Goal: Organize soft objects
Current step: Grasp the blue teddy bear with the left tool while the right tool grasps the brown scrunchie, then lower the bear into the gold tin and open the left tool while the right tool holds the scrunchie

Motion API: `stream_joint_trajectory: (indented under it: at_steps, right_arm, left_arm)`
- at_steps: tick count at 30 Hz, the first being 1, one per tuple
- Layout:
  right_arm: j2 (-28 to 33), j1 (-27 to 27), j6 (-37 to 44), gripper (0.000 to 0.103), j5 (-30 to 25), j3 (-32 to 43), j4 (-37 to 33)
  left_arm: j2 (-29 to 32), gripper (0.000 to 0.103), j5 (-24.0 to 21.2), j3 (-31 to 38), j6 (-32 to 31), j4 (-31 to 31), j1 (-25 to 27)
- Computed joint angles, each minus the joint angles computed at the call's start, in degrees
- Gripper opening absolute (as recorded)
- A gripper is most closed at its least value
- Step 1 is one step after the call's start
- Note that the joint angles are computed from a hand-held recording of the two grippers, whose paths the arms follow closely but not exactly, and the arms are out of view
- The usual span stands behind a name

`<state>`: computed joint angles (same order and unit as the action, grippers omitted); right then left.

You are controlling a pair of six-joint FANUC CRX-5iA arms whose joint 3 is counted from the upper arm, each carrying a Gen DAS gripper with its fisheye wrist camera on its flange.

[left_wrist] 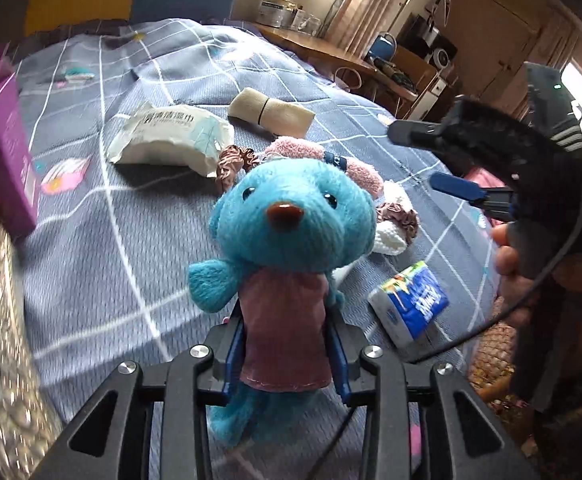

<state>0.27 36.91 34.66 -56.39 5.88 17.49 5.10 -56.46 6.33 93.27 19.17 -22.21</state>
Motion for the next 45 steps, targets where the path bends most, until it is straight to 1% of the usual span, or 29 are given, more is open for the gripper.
stream_joint_trajectory:
  at_steps: [1,2,3,6,9,13,16,19,20,21,22,23,25,27,29,31,33,35,38,41,43,45]
  right_arm:
    - [0.39,0.37,1.28,0.089,-0.4,0.47,-0.11]
    - [0.74,0.55,2.92,0.089,-0.65,1.08,-0.92]
    - [1.12,0.51,4.92,0.088,-0.86,1.96,-2.66]
    - [3.65,0.22,13.05,0.083,-3.34,6.52,-8.95]
    - [7.54,0.53,20.74,0.078,-6.32,12.13,-12.7]
    - [14.43,1.03,28.32,0.078,-11.4,20.63,-15.48]
    - [19.13,1.14,30.66,0.078,-14.42,25.47,-15.99]
    - [23.26,0.55,30.87,0.079,-17.03,29.42,-16.99]
    - [23.79,0.15,31.03,0.074,-16.91,29.61,-17.91]
    - [24.06,-0.36,31.15,0.046,-16.91,29.67,-19.06]
    - [24.47,-0.63,31.15,0.025,-17.56,29.93,-19.55]
    - [24.03,-0.39,30.79,0.012,-17.02,28.81,-18.31]
    - [23.04,-0.47,31.04,0.01,-15.96,27.85,-18.03]
    - [22.0,-1.17,31.08,0.01,-14.75,27.23,-19.53]
    - [22.58,-1.98,30.84,0.01,-16.03,28.32,-21.04]
    - [23.89,-2.92,30.53,0.01,-18.67,30.21,-23.25]
    - [24.01,-3.27,30.11,0.011,-18.79,30.36,-24.24]
    - [23.81,-3.51,29.83,0.011,-18.53,30.04,-24.92]
    - [23.5,-4.09,29.43,0.011,-18.15,29.71,-26.15]
    - [23.45,-3.96,29.41,0.011,-17.97,29.58,-25.97]
    - [23.34,-3.74,29.4,0.011,-17.77,29.31,-25.5]
    - [23.39,-3.44,29.51,0.011,-17.63,29.24,-24.9]
  left_arm:
    - [-1.07,0.036,0.47,-1.0,1.06,-0.58,0.12]
    - [-1.56,0.035,-0.19,-0.59,3.58,-3.41,-0.33]
    - [-1.7,0.035,-2.09,0.44,6.07,-6.46,-0.83]
    - [-1.89,0.034,-5.15,1.13,10.83,-10.05,-1.13]
    - [-1.91,0.034,-5.93,1.07,11.99,-11.91,-1.36]
    - [-2.05,0.034,-4.95,-0.4,11.96,-10.58,-0.68]
    - [-2.4,0.034,-5.06,-0.66,11.95,-10.76,-0.6]
    - [-2.69,0.034,-4.91,-0.9,11.84,-11.24,-0.81]
    - [-2.91,0.034,-4.68,-1.17,11.68,-11.17,-0.76]
    - [-2.93,0.033,-4.49,-1.27,11.72,-11.08,-0.72]
    - [-2.4,0.033,-4.22,-0.85,12.49,-11.52,-1.3]
    - [-2.6,0.032,-4.28,-0.94,12.95,-11.92,-1.61]
    - [-2.67,0.031,-5.0,0.13,13.77,-12.4,-1.78]
    - [-3.17,0.03,-5.15,1.03,14.51,-12.79,-1.7]
    - [-3.42,0.03,-5.98,2.35,15.18,-12.5,-1.38]
    - [-3.34,0.03,-7.14,4.7,15.8,-12.95,-1.37]
    - [-3.15,0.03,-8.06,6.86,16.39,-12.85,-1.11]
    - [-2.63,0.03,-8.46,8.72,15.71,-11.55,-0.45]
    - [-1.06,0.03,-8.87,12.85,15.27,-10.42,0.87]
    - [2.89,0.03,-10.94,20.78,16.19,-10.21,3.79]
    - [4.94,0.03,-11.79,26.05,17.65,-12.06,5.78]
    - [4.99,0.03,-11.99,28.97,20.1,-15.05,8.03]
